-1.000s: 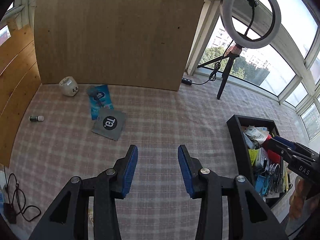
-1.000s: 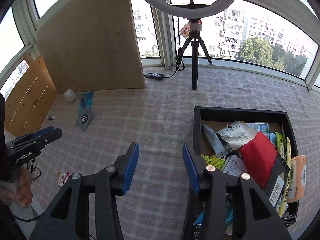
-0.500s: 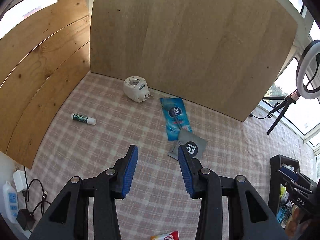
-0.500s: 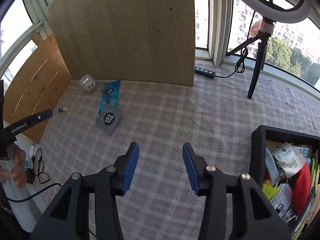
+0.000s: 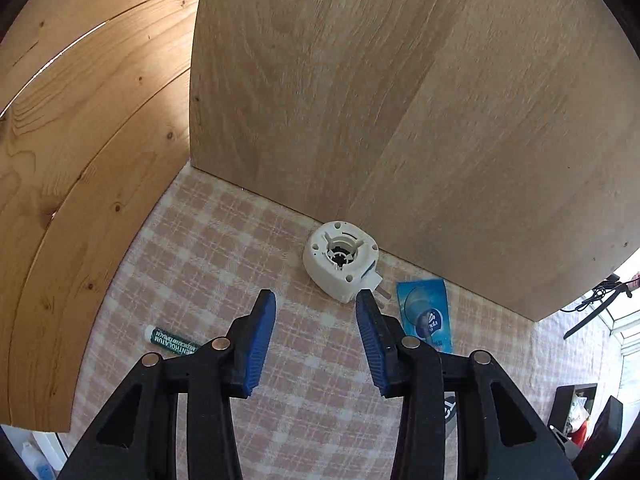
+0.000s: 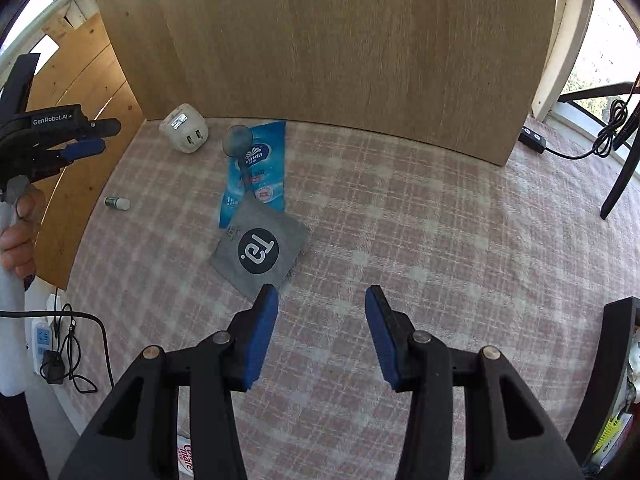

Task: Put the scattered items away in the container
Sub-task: 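Grasp the white plug adapter with left tool while right tool grasps the grey sachet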

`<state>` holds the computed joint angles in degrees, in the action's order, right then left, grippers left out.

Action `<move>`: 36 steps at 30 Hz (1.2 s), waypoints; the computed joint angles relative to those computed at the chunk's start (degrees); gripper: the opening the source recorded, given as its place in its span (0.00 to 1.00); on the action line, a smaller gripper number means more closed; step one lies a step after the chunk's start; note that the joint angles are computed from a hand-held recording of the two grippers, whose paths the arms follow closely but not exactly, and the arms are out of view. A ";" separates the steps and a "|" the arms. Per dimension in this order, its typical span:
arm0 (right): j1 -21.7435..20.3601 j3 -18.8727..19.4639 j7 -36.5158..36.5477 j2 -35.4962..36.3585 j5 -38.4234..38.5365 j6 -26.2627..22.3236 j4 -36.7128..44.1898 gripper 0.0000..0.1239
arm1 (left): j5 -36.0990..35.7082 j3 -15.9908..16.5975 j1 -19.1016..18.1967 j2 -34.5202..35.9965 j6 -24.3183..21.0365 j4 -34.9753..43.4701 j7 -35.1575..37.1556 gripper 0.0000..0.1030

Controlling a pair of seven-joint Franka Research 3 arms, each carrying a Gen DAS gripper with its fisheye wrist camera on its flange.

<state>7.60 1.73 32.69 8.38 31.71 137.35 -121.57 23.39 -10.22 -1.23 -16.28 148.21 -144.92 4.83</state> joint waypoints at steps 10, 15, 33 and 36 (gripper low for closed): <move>0.80 1.10 5.87 6.62 -1.88 -2.21 6.06 0.36 | -3.95 3.45 1.68 10.21 5.29 4.00 7.39 0.38; 0.88 1.65 6.52 8.37 -1.96 -3.58 7.94 0.35 | -4.74 3.45 1.59 12.21 6.84 4.00 7.97 0.39; 1.49 3.50 2.31 9.96 1.09 -4.61 8.30 0.05 | -1.90 2.12 -0.24 12.41 8.21 3.77 4.76 0.23; 1.33 3.61 0.99 9.29 2.22 -5.27 7.70 0.02 | -1.78 2.00 -0.53 12.00 9.82 2.60 3.43 0.22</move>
